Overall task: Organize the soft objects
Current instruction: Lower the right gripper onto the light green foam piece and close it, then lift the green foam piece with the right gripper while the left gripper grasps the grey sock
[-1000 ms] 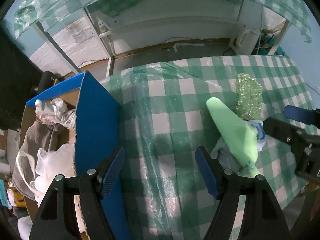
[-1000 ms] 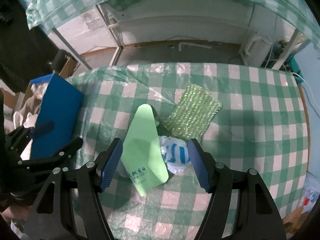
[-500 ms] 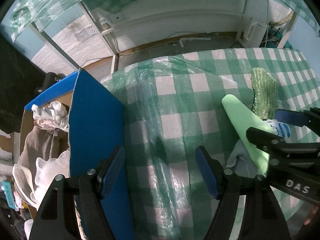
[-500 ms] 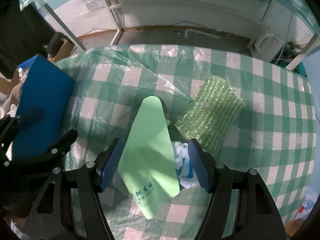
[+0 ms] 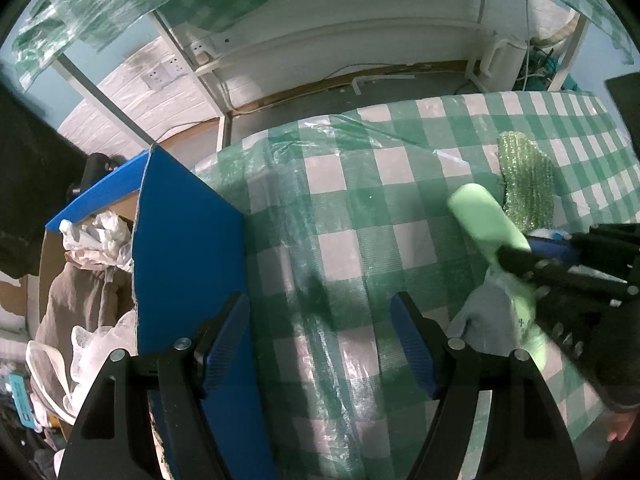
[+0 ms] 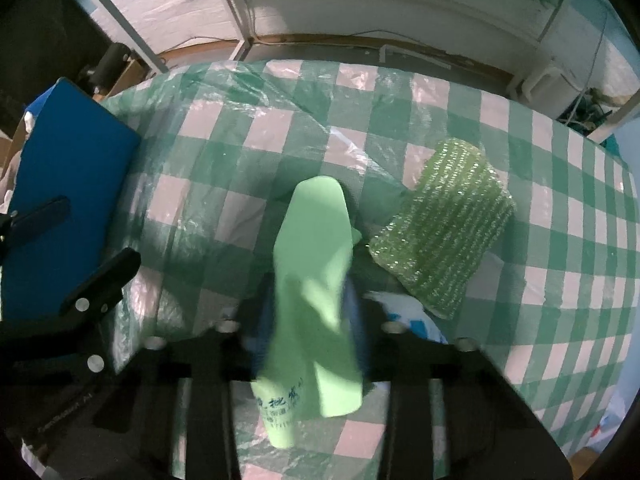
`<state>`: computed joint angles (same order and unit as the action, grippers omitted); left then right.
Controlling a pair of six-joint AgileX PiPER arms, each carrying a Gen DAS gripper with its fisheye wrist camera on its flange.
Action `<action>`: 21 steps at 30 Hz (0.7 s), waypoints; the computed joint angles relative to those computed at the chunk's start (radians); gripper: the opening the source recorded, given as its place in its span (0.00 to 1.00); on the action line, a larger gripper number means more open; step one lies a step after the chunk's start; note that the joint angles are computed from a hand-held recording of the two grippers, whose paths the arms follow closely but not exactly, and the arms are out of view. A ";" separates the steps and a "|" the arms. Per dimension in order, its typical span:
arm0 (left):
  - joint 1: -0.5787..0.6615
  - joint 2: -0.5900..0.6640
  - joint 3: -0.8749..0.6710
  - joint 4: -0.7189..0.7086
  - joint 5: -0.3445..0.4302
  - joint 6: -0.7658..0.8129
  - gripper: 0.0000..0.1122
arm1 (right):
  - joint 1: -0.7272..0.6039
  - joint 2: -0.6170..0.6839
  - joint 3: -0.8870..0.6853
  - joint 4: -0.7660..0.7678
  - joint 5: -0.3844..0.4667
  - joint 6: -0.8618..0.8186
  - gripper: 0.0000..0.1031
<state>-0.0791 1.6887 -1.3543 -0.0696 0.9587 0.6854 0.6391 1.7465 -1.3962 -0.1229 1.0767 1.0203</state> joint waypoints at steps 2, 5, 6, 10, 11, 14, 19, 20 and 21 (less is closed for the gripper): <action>0.001 0.003 -0.009 -0.006 0.008 0.001 0.66 | -0.001 -0.029 0.027 -0.001 -0.017 0.016 0.09; 0.005 0.000 -0.014 -0.021 0.019 0.010 0.67 | 0.009 -0.061 0.049 -0.021 -0.022 0.044 0.08; 0.005 -0.002 -0.016 -0.028 0.025 0.014 0.67 | 0.015 -0.076 0.057 -0.028 -0.021 0.055 0.08; 0.010 -0.016 -0.013 -0.062 0.055 0.038 0.67 | 0.040 -0.119 0.070 -0.056 -0.014 0.097 0.08; 0.011 -0.019 -0.012 -0.069 0.062 0.044 0.68 | 0.047 -0.130 0.074 -0.063 -0.010 0.106 0.08; 0.011 -0.040 0.011 -0.087 0.070 0.064 0.71 | 0.063 -0.171 0.086 -0.084 0.003 0.134 0.08; 0.008 -0.066 0.040 -0.119 0.108 0.086 0.71 | 0.093 -0.217 0.098 -0.112 0.030 0.181 0.08; 0.005 -0.069 0.044 -0.123 0.117 0.085 0.72 | 0.100 -0.228 0.105 -0.117 0.034 0.192 0.08; 0.001 -0.073 0.049 -0.125 0.124 0.081 0.72 | 0.106 -0.230 0.105 -0.121 0.038 0.199 0.08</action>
